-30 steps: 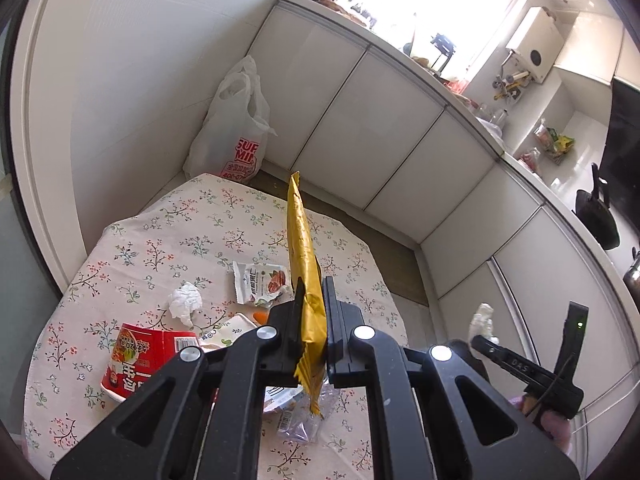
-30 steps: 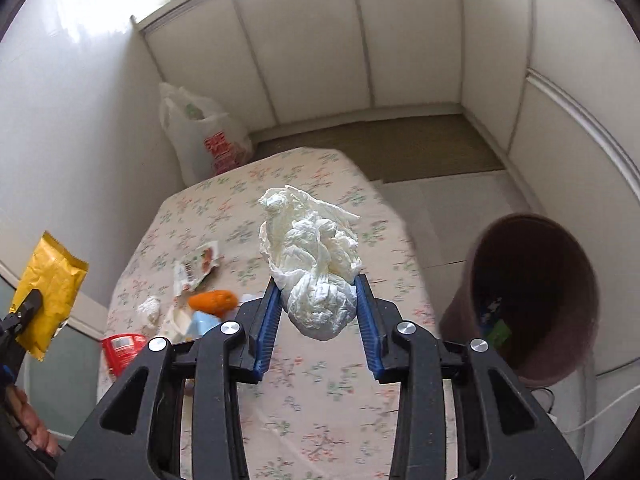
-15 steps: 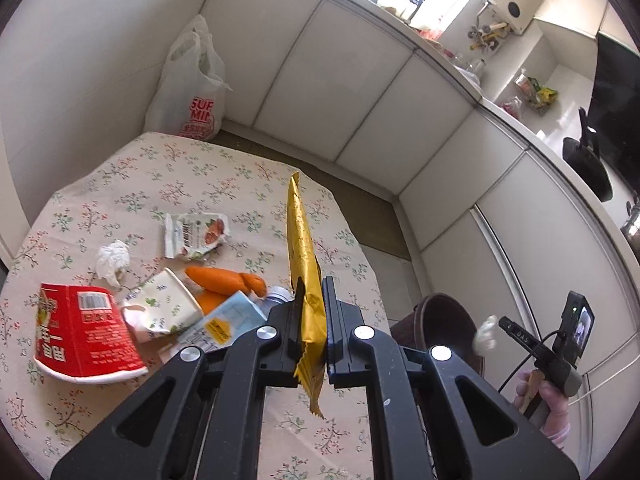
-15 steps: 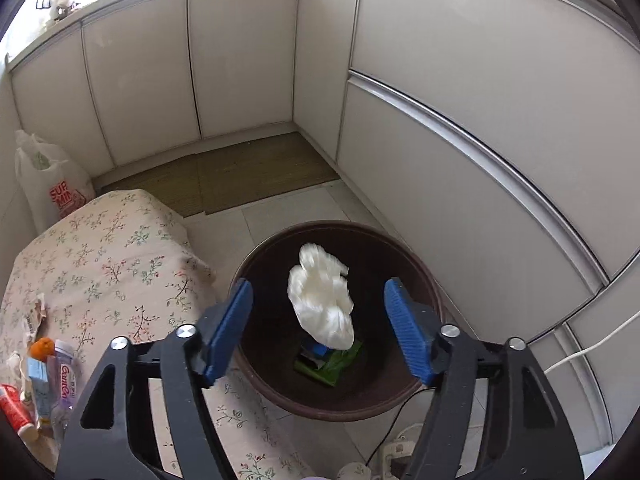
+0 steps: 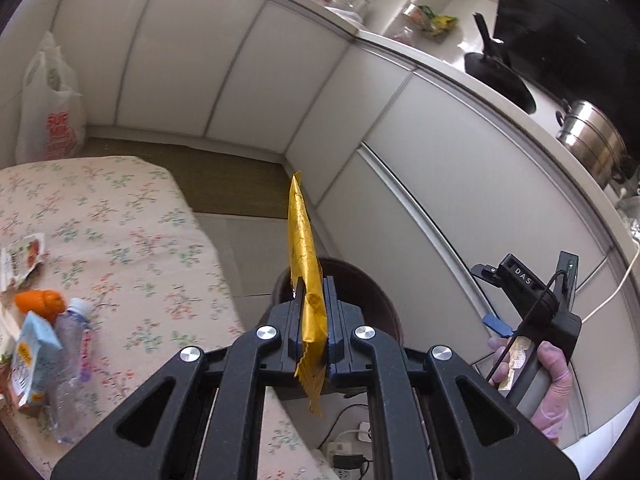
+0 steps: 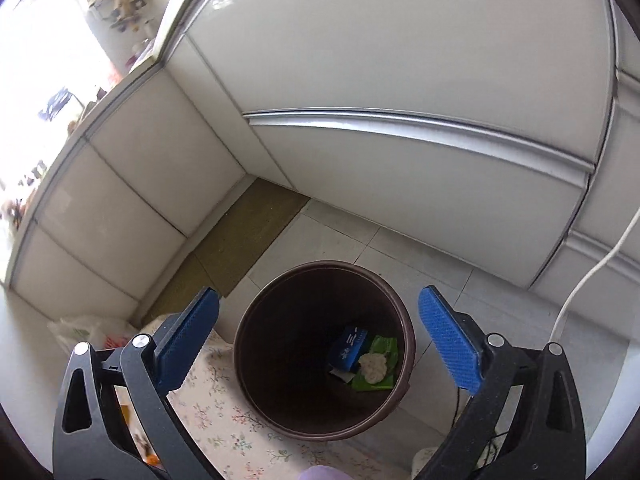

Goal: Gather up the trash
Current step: 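Move the yellow wrapper over the bin and open the left tool, then bring both tools back over the table toward the remaining trash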

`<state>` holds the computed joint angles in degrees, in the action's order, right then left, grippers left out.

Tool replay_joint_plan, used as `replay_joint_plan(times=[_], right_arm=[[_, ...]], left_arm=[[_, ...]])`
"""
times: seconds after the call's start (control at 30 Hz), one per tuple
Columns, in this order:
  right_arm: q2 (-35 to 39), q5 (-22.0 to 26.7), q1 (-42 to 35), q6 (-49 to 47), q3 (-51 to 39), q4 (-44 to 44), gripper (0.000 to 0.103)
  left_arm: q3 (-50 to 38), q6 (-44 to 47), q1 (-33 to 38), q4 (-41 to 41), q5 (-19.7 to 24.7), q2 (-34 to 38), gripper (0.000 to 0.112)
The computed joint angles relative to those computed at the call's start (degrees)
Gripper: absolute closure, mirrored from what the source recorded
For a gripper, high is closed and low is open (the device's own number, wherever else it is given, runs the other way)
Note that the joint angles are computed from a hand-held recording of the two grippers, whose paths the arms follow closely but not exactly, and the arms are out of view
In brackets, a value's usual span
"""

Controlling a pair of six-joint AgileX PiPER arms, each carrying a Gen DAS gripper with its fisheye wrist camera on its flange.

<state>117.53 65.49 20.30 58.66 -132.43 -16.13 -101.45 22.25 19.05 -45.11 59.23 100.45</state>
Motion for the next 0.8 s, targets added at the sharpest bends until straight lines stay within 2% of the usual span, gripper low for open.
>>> replay_joint_plan(times=[0.13, 0.3, 0.47, 0.5, 0.57, 0.6, 0.63, 0.8], right_arm=[[-7.3, -9.5, -4.9, 3.6, 14.6, 7.0, 0.007], [-11.4, -15.6, -8.1, 3.7, 23.4, 12.6, 0.007], [-12.3, -16.5, -9.9, 2.8, 24.7, 13.6, 0.007], [-12.5, -16.6, -9.9, 2.8, 24.9, 13.5, 0.007], [-12.7, -16.3, -9.8, 2.6, 24.9, 13.3, 0.007], [-12.5, -15.9, -9.7, 2.2, 24.4, 13.1, 0.007], [-12.1, -15.1, -9.7, 1.5, 23.3, 13.2, 0.007], [-10.5, -13.6, -9.0, -0.4, 20.3, 14.0, 0.007]], left_arm=[[-7.7, -5.2, -8.3, 4.1, 0.6, 5.7, 0.104], [-14.0, -9.9, -16.1, 9.2, -0.5, 12.2, 0.104], [-21.1, -14.2, -20.2, 13.7, 0.9, 18.8, 0.104], [-22.8, -14.8, -20.4, 13.9, 2.0, 20.1, 0.101], [-25.5, -17.0, -20.6, 14.9, 3.7, 21.8, 0.084], [-25.7, -17.5, -20.5, 14.9, 3.7, 21.8, 0.066], [-24.9, -17.4, -20.4, 14.8, 3.2, 21.2, 0.055], [-22.4, -16.3, -18.5, 12.1, 4.0, 19.1, 0.046]])
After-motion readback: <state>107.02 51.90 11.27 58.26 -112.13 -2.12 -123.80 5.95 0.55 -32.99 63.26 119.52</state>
